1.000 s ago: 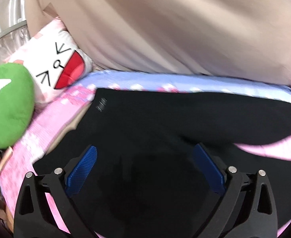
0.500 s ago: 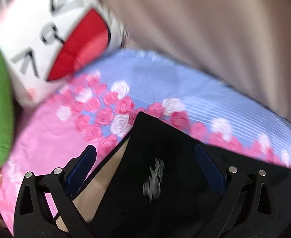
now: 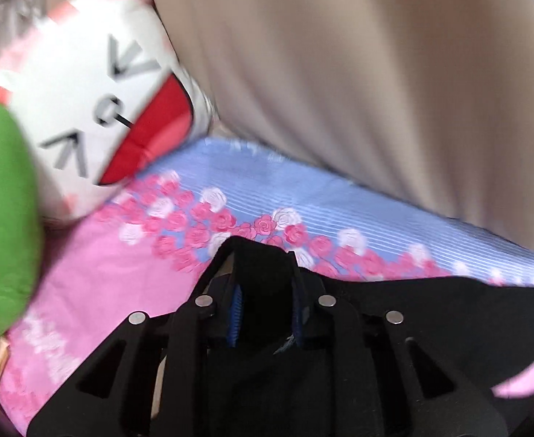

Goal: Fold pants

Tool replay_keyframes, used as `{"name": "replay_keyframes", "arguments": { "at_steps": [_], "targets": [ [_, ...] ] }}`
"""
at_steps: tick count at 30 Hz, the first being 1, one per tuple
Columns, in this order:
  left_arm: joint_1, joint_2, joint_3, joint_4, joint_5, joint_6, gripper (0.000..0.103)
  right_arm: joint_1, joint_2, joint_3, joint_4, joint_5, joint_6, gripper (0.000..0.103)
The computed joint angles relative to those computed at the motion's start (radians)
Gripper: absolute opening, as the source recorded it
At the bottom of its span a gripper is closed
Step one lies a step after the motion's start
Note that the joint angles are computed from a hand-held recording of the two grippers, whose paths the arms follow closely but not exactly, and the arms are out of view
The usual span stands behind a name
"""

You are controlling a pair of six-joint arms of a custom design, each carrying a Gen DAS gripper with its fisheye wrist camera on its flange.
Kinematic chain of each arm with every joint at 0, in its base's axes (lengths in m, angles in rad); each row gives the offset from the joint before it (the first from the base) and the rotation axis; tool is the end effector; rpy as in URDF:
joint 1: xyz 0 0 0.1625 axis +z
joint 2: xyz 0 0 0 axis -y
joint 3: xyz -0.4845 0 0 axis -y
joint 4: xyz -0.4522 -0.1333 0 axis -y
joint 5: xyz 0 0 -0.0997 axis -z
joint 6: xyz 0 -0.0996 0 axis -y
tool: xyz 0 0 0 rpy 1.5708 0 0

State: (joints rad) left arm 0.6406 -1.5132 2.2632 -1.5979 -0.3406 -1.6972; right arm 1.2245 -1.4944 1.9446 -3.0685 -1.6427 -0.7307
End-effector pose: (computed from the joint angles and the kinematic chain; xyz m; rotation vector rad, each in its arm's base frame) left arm -0.1941 -0.4281 0.2471 -0.2425 1.9702 -1.1261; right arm -0.0782 -0.5884 0.4855 0.3953 -2.2833 1.1060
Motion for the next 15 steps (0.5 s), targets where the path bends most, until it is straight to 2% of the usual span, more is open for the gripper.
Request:
{"name": "replay_keyframes", "arguments": {
  "at_steps": [3,4,6,9,10,12,13,14,15],
  "targets": [
    [-0.141,-0.076,0.034,0.226,-0.065,-0.201,0.020,-0.049,-0.133,0.093,0.012,0.076,-0.068,0.011],
    [-0.196,-0.097,0.049,0.306,-0.110,-0.277,0.021,-0.075,-0.174,0.120,0.021,0.102,-0.082,0.011],
    [-0.273,-0.136,0.093,0.373,-0.212,-0.365,0.021,-0.151,-0.255,0.178,0.040,0.157,-0.120,0.012],
    [-0.309,-0.170,0.152,0.407,-0.324,-0.421,0.023,-0.245,-0.282,0.201,0.061,0.175,-0.162,0.014],
    [-0.301,-0.175,0.179,0.400,-0.362,-0.438,0.026,-0.281,-0.288,0.210,0.080,0.172,-0.171,0.016],
    [-0.282,-0.182,0.216,0.375,-0.424,-0.472,0.029,-0.330,-0.275,0.220,0.053,0.164,-0.180,0.028],
    [-0.298,-0.185,0.228,0.387,-0.461,-0.518,0.031,-0.350,-0.279,0.232,0.027,0.169,-0.167,0.031],
    [-0.314,-0.190,0.234,0.400,-0.486,-0.563,0.036,-0.363,-0.291,0.244,0.013,0.171,-0.156,0.038],
    [-0.343,-0.204,0.243,0.405,-0.507,-0.605,0.048,-0.393,-0.323,0.262,0.021,0.204,-0.141,0.043]
  ]
}}
